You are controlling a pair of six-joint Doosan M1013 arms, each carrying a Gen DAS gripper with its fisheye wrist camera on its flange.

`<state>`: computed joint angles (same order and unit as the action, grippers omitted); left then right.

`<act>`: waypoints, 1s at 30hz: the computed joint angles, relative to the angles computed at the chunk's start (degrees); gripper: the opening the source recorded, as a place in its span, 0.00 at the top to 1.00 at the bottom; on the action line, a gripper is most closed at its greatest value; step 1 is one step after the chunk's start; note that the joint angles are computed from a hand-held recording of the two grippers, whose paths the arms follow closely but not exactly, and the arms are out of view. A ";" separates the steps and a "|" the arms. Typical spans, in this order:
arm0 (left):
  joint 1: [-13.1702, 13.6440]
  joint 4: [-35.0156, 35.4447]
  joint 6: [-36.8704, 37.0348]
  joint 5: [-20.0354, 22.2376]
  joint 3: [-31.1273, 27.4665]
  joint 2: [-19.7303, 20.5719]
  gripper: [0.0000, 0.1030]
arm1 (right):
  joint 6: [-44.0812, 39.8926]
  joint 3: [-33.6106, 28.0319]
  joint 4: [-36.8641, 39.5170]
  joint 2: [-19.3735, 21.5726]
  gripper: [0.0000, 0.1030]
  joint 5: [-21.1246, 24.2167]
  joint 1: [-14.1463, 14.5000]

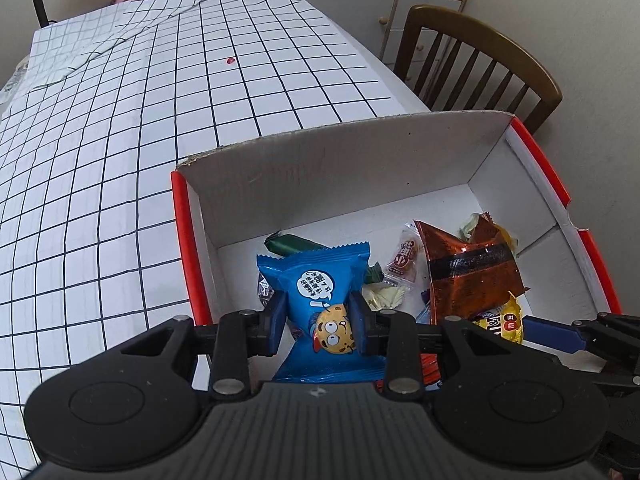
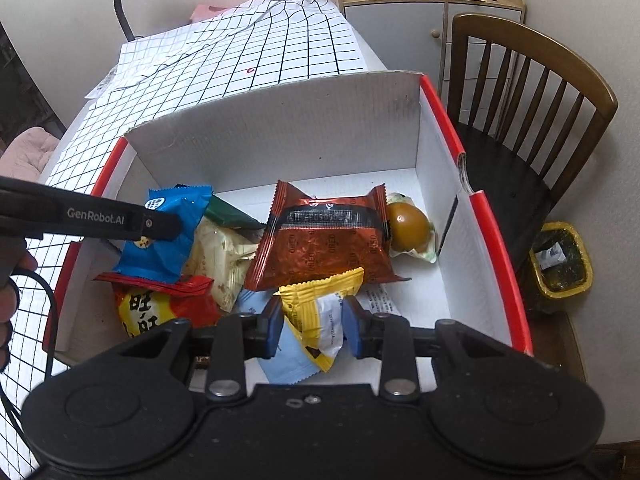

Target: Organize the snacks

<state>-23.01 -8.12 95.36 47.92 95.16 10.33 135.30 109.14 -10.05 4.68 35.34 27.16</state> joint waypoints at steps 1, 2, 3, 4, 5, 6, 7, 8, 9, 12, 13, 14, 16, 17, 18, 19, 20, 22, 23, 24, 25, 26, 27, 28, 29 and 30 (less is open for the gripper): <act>0.04 -0.31 0.14 -0.27 0.14 -0.13 0.68 | -0.05 0.11 0.22 -0.09 0.68 -0.20 -0.05; 0.07 -0.75 0.39 -0.45 0.23 -0.25 0.68 | -0.29 0.30 0.53 -0.25 0.67 -0.51 -0.12; 0.07 -0.94 0.43 -0.66 0.38 -0.44 0.64 | -0.58 0.41 0.78 -0.34 0.67 -0.77 -0.24; 0.09 -1.10 0.43 -1.16 0.65 -0.76 0.56 | -0.78 0.59 0.90 -0.51 0.66 -1.03 -0.30; 0.04 -1.18 0.38 -1.80 0.93 -1.06 0.53 | -0.99 0.77 1.04 -0.68 0.65 -1.34 -0.34; -0.05 -1.10 0.27 -2.43 1.27 -1.40 0.51 | -1.18 0.94 1.19 -0.86 0.63 -1.59 -0.38; -0.18 -0.90 0.02 -2.90 1.54 -1.74 0.50 | -1.56 1.08 1.50 -1.06 0.62 -1.91 -0.42; -0.30 -0.59 -0.34 -3.20 1.81 -2.10 0.50 | -1.98 1.32 1.79 -1.34 0.60 -2.35 -0.46; -0.43 -0.29 -0.69 -3.59 2.09 -2.45 0.50 | -2.02 1.51 1.77 -1.60 0.58 -2.63 -0.43; -0.92 0.91 -1.86 -5.25 3.25 -3.86 0.49 | -2.08 1.97 1.49 -2.40 0.52 -3.74 -0.19; -1.10 1.35 -2.29 -5.87 3.72 -4.42 0.48 | -2.44 2.12 1.61 -2.71 0.52 -4.09 -0.18; -1.21 1.50 -2.49 -6.42 4.14 -4.95 0.48 | -2.60 2.24 1.57 -3.04 0.50 -4.38 -0.13; -1.32 1.49 -2.60 -7.06 4.79 -5.93 0.45 | -2.54 2.51 1.09 -3.78 0.45 -5.25 0.10; -1.35 1.52 -2.67 -7.40 5.11 -6.45 0.44 | -1.90 2.63 0.18 -4.15 0.41 -5.60 0.36; -1.40 1.58 -2.78 -7.73 5.40 -6.95 0.42 | -0.56 2.68 -1.42 -4.51 0.36 -5.71 0.72; -1.34 1.21 -2.51 -8.00 5.66 -7.46 0.41 | 1.35 2.75 -3.51 -4.87 0.34 -5.69 1.21; -1.20 0.49 -1.96 -8.25 5.94 -7.93 0.41 | 2.81 2.77 -5.10 -5.16 0.31 -5.70 1.59; -0.86 -0.89 -0.78 -8.46 6.34 -8.74 0.39 | 5.95 2.90 -8.12 -5.79 0.26 -5.90 2.28; -0.64 -1.62 0.01 -8.73 6.69 -9.27 0.39 | 7.97 2.97 -9.90 -6.03 0.23 -5.98 2.67; -0.41 -2.27 0.83 -9.02 6.92 -9.69 0.39 | 9.98 3.14 -11.67 -6.33 0.21 -6.14 3.06; -0.27 -2.47 1.19 -9.30 7.15 -10.09 0.39 | 11.93 3.18 -13.35 -6.52 0.20 -6.15 3.46; -0.16 -2.74 1.49 -9.70 7.47 -10.51 0.39 | 13.86 3.17 -15.03 -6.65 0.18 -6.07 3.88; 0.19 -3.72 2.43 -9.82 7.71 -10.90 0.39 | 15.64 3.12 -16.73 -6.74 0.16 -5.97 4.25; 0.55 -4.71 3.34 -9.81 7.91 -11.26 0.39 | 17.61 3.17 -18.63 -6.90 0.16 -5.86 4.72; 0.84 -5.48 4.12 -9.95 8.17 -11.66 0.38 | 19.18 3.19 -20.14 -7.05 0.16 -5.71 5.18; 1.12 -6.20 5.00 -10.18 8.41 -12.01 0.36 | 20.59 3.18 -21.53 -7.20 0.16 -5.48 5.63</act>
<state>-21.89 -14.32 100.36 37.74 103.57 -1.68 155.89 112.32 -31.58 -2.53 29.86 32.79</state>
